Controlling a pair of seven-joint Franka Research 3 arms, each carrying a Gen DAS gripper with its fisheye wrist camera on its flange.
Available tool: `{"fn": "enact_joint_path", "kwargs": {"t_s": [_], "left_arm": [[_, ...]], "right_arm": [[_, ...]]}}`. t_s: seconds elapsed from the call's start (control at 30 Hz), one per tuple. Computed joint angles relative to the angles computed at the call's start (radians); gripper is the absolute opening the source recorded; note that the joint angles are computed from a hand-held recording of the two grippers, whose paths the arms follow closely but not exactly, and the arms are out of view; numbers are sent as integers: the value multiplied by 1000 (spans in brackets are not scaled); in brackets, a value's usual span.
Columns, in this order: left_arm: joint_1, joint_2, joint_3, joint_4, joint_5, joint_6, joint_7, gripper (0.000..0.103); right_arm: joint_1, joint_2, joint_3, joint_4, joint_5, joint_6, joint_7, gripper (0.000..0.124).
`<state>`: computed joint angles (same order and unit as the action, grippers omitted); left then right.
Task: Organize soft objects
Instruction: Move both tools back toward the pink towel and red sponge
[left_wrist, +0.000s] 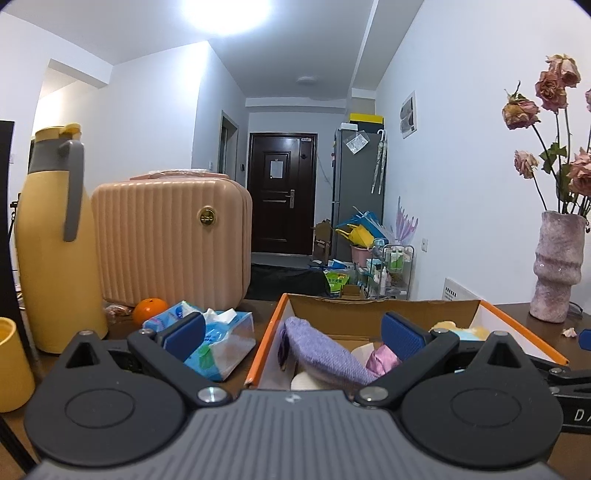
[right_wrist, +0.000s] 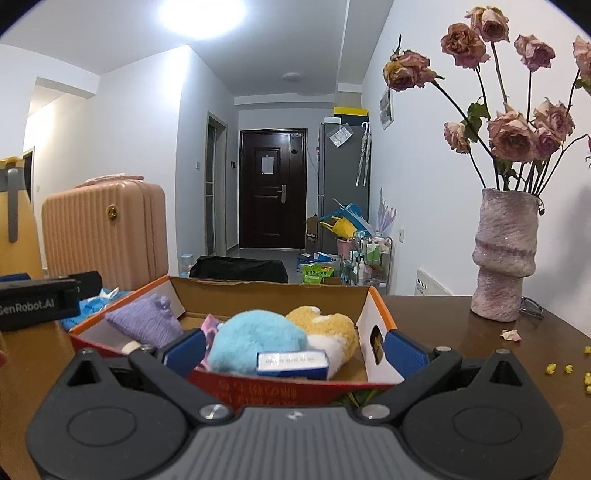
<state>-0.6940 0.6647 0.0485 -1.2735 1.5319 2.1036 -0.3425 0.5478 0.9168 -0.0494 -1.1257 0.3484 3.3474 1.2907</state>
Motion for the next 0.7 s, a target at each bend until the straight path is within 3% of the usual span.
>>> {"fn": "enact_joint_path", "kwargs": {"t_s": [0.7], "left_arm": [[13,-183,-124,-287,71,-58,-125,103]], "right_arm": [[-135,-253,200,-475,-64,232,-58,103]]}}
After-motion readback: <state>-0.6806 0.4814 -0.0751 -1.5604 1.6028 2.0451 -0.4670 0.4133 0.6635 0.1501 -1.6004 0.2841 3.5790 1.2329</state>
